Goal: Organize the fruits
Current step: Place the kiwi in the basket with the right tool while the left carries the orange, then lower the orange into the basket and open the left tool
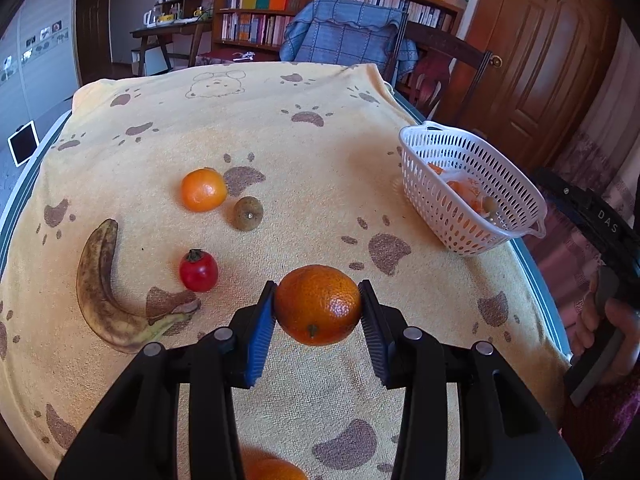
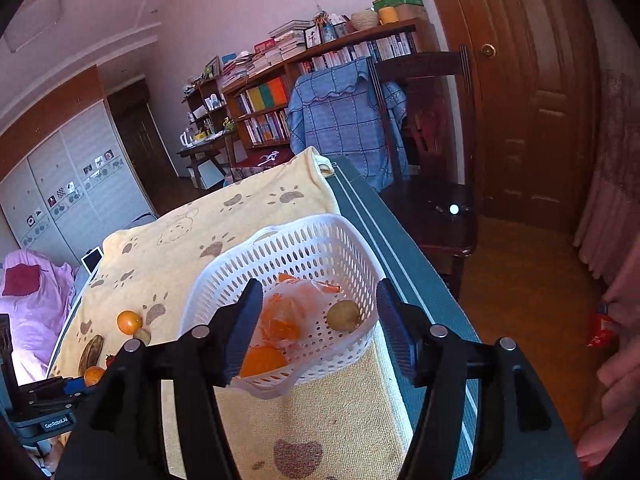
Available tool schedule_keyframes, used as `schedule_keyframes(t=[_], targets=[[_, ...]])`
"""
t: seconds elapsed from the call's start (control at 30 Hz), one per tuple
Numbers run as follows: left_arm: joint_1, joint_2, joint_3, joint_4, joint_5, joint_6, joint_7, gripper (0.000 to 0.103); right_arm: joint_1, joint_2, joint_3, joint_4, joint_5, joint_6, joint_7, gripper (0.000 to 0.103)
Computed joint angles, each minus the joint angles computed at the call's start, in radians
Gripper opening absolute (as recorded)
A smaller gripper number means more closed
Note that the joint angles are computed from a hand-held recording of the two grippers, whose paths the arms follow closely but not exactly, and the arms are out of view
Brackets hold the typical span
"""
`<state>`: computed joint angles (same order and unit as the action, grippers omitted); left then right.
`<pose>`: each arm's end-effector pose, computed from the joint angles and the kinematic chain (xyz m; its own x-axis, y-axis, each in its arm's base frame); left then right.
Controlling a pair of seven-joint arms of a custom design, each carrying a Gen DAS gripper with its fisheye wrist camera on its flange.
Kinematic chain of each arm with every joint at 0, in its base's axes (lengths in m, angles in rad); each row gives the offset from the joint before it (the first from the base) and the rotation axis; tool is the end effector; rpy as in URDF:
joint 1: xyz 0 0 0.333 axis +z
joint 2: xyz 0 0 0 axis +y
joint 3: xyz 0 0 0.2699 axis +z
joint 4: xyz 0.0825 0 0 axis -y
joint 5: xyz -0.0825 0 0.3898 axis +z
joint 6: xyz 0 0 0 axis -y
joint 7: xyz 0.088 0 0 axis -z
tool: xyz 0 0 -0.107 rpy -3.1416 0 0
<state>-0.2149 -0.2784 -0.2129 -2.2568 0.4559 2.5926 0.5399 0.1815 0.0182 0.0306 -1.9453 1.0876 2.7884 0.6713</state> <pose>0.4762 -0.2321 0.4939 0.2083 -0.9634 0.1686 -0.7281 -0.2679 -0.6310 0.6030 0.0885 0.4979 0.3640 -0.8825 -0.2977 -0.5875 0.0305 -0.8087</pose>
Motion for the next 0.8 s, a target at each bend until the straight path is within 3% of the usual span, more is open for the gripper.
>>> schedule_keyframes(t=[0.13,0.43,0.8], targets=[[0.000,0.031,-0.006,0.039,0.010,-0.009,0.008,0.041,-0.003,-0.014,-0.005,-0.019,0.042,0.001,-0.025,0.062],[0.000,0.133,-0.018,0.186,0.060,-0.012,0.034,0.041,-0.016,-0.029,-0.023,-0.034,0.153,-0.006,-0.082,0.075],[-0.044,0.407,-0.033,0.512,0.026,0.028,0.210,0.041,-0.058,-0.026,-0.048,-0.033,0.206,-0.037,-0.078,0.079]])
